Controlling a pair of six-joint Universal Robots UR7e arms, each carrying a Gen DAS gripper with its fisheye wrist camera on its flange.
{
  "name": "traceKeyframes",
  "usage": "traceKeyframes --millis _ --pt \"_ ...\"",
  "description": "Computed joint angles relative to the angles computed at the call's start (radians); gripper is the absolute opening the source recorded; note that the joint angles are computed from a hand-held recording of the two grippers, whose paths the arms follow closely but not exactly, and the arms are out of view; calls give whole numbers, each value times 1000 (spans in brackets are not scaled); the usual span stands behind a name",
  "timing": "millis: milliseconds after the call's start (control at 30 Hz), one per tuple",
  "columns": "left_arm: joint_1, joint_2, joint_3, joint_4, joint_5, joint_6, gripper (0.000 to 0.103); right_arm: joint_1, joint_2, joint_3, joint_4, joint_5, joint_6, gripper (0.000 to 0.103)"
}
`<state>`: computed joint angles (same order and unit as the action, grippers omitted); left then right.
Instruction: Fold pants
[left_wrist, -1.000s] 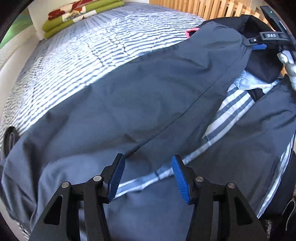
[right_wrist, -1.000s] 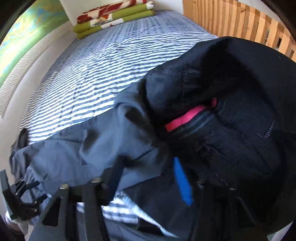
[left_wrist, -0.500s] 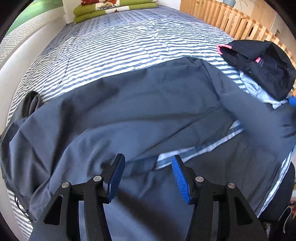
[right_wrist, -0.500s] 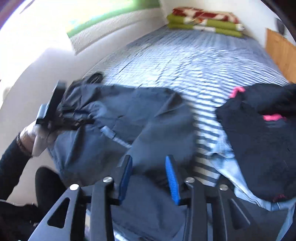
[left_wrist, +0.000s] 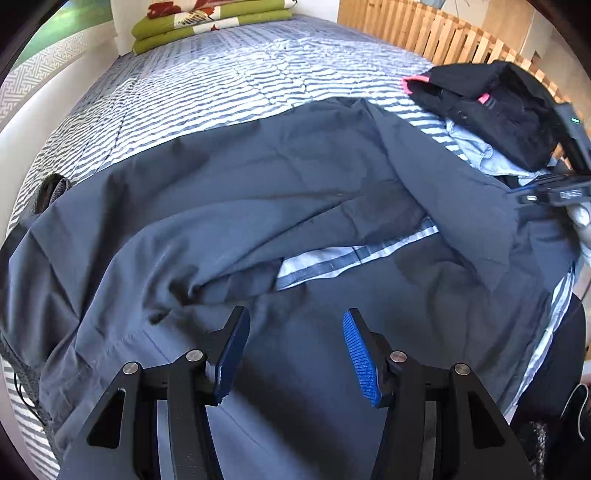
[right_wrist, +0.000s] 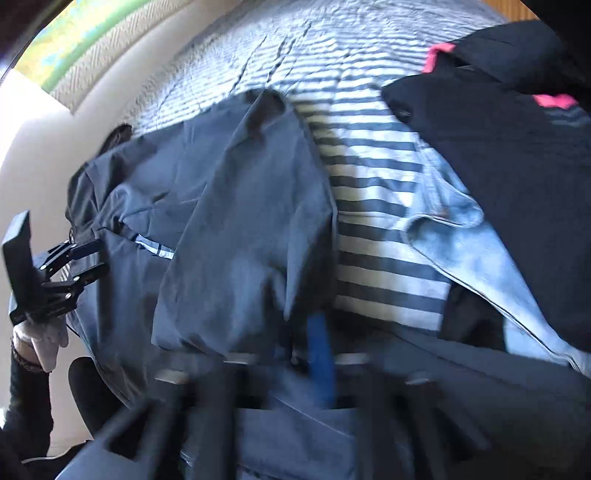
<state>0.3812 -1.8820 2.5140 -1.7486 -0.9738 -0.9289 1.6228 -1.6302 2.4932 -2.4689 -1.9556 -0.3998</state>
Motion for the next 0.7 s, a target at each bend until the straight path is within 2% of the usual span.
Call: traceKeyframes --millis 67,167,200,267,300,367,467,633,700 --pt "-23 -50 18 9 7 -41 57 65 55 -23 -54 9 24 4" --pt "-45 -132 40 42 -7 -92 57 182 161 -100 -75 95 84 4" --pt "-50 -148 42 63 -9 -106 57 223 207 -130 -72 123 84 8" --pt "-56 -181 41 125 -10 -136 57 316 300 -198 -27 141 89 23" --pt "-57 -199 41 150 -11 -152 57 345 331 -219 -22 159 88 40" --pt "-66 -247 39 204 -14 -182 57 378 345 -219 -68 180 74 48" --pt "-76 -309 36 276 -11 -212 57 352 323 -181 -117 194 89 48" --pt "-64 -371 42 320 -8 -230 57 268 361 -101 -179 67 137 48" --pt "-60 -386 45 324 -4 -233 57 237 390 -86 -186 42 152 48"
